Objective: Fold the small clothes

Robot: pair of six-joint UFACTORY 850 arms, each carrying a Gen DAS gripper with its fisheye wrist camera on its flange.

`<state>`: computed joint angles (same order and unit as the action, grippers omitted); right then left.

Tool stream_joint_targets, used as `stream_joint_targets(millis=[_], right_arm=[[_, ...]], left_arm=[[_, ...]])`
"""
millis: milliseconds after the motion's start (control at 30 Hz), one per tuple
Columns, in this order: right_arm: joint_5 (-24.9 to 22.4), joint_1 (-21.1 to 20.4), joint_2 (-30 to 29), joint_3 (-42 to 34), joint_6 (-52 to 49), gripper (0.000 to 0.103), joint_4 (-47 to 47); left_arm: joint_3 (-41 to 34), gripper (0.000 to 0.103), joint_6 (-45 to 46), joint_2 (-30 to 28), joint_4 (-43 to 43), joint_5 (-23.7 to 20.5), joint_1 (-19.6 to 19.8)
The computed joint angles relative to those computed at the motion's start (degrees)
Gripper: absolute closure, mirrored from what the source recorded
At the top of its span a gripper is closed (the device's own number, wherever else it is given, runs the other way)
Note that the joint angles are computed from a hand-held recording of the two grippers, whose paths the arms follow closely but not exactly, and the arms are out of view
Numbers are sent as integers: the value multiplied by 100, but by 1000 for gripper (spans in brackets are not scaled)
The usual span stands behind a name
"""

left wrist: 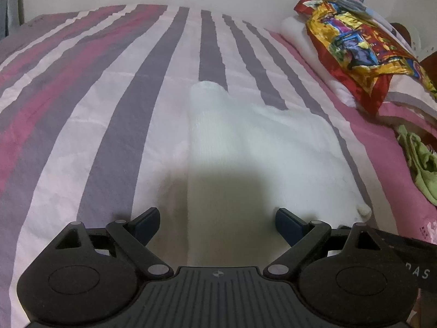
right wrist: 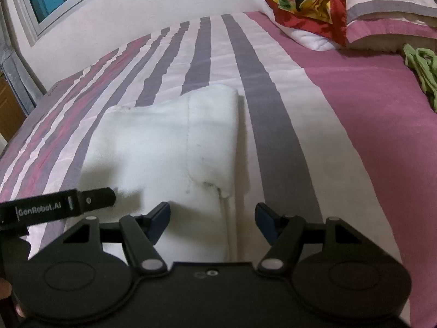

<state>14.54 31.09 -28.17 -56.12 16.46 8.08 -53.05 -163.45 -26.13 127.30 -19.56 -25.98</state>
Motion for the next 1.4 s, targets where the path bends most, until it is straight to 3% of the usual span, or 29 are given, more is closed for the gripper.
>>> stream_joint_targets(millis=[267,633,833,1067,1400], right_arm=[[6,10,9,-17,-5,34,-13],[86,92,354,344,70,34,0],[159,184,567,409,-900,34,752],[107,86,237,-135,-1156,34,946],[-33,-24,-138,-607,-1410,34,1162]], left_arm=[[75,12,-69,43,7,-6,-34],[406,12,861,347,-1032,50,-349],[338,12,1085,458,-1209,37,-331],[-249,12,1886,137,-1840,-143,-79],[-467,12,2163,-150,-2073,-203,-37]])
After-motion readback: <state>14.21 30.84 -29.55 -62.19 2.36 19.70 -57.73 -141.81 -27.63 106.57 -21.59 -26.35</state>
